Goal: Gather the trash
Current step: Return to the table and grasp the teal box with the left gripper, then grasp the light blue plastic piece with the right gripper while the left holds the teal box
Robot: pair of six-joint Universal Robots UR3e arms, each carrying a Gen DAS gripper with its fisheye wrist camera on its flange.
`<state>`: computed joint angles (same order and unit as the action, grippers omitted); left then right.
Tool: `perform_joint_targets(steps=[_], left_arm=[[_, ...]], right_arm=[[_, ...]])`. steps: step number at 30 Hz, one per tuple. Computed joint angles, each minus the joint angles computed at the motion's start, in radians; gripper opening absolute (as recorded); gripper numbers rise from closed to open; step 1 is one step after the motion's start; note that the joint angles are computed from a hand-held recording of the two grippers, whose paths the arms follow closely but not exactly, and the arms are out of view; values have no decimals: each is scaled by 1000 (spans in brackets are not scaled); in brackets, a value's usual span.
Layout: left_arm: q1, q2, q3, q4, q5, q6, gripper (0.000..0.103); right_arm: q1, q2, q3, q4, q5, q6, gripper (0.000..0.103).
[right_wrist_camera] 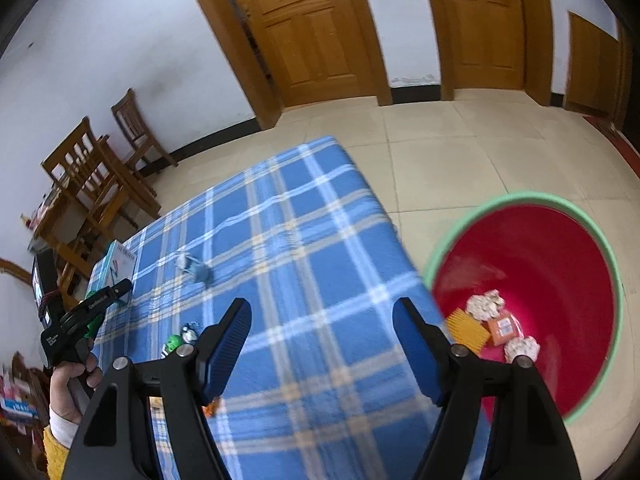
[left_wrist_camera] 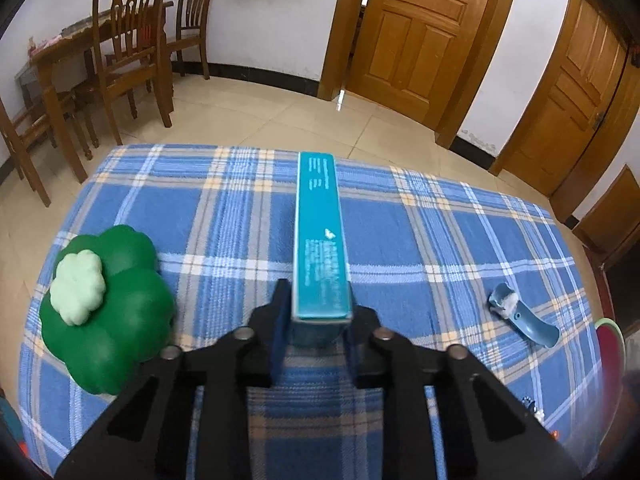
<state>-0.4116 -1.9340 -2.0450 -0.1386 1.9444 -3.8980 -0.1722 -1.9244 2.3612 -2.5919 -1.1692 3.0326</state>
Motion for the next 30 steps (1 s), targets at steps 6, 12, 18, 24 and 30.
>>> perform_joint_targets(steps=[6,12,18,24,30], left_arm=[[-19,49,-71,67,-18,-2,19],[-78,119,-130,84,-11,-65,19],[-133,135,-140,76,18,-113,19],[-167,129,-140,88,39,-126,19],[-188,131,-128,69,49,-132,19]], right_arm=[[178,209,-108,-129,-64,74,76],[308,392,-223,-217,-106,98,76],[379,533,-327,-248,-117,120,75],[425,646,-417,-256,-107,131,54],[450,712,-475,-264,-104,139,21]])
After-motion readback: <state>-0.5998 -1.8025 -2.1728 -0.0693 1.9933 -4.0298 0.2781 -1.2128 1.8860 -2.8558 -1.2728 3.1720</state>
